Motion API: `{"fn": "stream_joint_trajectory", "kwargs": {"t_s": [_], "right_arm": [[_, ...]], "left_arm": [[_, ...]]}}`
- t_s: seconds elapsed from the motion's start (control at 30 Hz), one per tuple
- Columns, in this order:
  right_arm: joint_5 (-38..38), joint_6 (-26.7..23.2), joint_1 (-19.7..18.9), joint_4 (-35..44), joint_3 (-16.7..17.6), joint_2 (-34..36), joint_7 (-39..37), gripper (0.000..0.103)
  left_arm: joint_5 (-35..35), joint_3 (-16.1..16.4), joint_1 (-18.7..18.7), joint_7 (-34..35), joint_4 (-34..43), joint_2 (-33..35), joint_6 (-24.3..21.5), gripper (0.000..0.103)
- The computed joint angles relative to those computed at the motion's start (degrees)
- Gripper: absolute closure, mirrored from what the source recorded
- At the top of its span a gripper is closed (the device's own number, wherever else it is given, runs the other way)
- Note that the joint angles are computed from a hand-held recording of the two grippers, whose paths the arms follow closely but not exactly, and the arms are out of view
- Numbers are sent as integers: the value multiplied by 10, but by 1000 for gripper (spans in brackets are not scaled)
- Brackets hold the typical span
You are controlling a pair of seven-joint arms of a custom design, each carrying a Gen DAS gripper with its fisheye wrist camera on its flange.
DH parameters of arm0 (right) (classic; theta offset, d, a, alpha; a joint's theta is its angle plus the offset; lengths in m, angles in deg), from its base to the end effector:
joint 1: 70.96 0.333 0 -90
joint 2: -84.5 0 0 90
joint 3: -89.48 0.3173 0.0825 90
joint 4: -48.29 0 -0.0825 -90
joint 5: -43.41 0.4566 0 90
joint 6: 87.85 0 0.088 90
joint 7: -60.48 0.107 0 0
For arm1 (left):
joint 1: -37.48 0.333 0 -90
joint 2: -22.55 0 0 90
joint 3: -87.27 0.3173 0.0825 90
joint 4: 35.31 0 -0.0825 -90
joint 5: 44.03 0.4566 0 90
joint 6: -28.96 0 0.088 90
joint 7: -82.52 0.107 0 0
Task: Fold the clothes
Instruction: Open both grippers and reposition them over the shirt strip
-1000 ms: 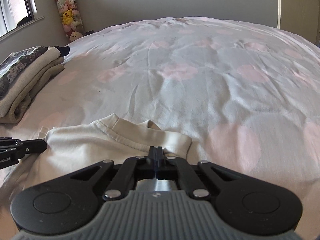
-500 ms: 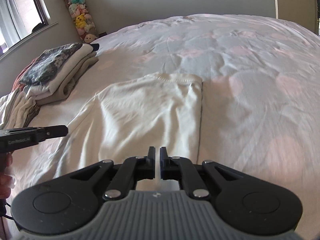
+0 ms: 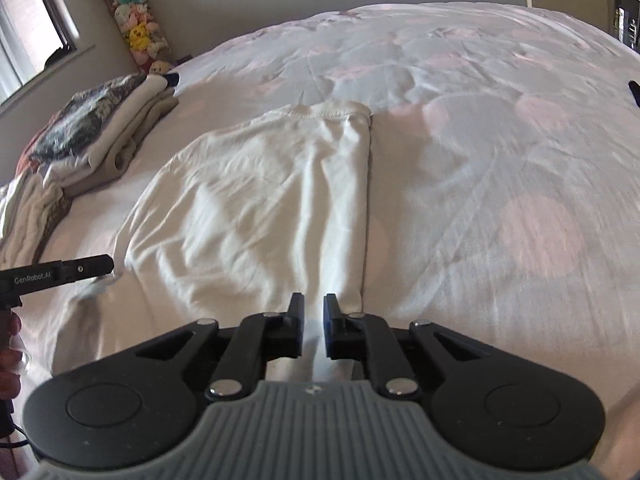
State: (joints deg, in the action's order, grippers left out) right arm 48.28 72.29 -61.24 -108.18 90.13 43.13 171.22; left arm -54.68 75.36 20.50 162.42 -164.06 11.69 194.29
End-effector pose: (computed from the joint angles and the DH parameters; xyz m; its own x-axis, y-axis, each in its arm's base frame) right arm 0.4321 0.0750 0.4932 -0.1184 -0.9418 -0.3146 -0.7114 0.3015 -0.6348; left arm 0.5300 -0.2855 0.5089 -0.2758 -0.9281 0.2500 -0.7209 0.0277 -0.6925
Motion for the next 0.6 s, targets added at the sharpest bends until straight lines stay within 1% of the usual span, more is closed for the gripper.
{"fn": "stream_joint_trajectory", "kwargs": {"t_s": [0.03, 0.07, 0.1, 0.17, 0.3, 0.37, 0.4, 0.43, 0.47, 0.5, 0.53, 0.57, 0.6], "right_arm": [[4, 2, -6, 3, 1, 2, 12, 73], [8, 4, -9, 6, -1, 5, 19, 73], [12, 6, -10, 12, -4, 10, 23, 73], [16, 9, -8, 23, -10, 22, 24, 73], [23, 15, 6, 57, -21, 58, 5, 72], [27, 15, 14, 80, -24, 82, -11, 72], [27, 15, 16, 92, -24, 95, -19, 72], [26, 16, 18, 103, -23, 108, -26, 72], [28, 18, 24, 116, -25, 122, -39, 71], [33, 20, 31, 128, -28, 136, -52, 71], [40, 22, 39, 140, -33, 149, -66, 70], [49, 24, 46, 152, -37, 163, -80, 70], [59, 24, 53, 164, -40, 176, -92, 69]], "left_arm": [[3, -1, 5, -12, 5, 6, 7, 49], [-9, 5, 3, -5, 14, 15, 8, 49], [-30, 13, -3, 13, 26, 26, 1, 49], [-60, 17, -3, 37, 63, 59, -17, 49], [-105, 4, 11, 82, 126, 121, -31, 49], [-116, -6, 20, 94, 157, 152, -47, 50], [-121, -12, 25, 100, 167, 163, -46, 51], [-127, -17, 29, 106, 177, 174, -45, 52], [-134, -23, 34, 117, 186, 185, -41, 56], [-141, -29, 39, 128, 196, 194, -42, 58], [-156, -35, 45, 142, 204, 203, -41, 63], [-173, -42, 53, 157, 214, 212, -40, 72], [-198, -52, 62, 179, 226, 222, -46, 77]]}}
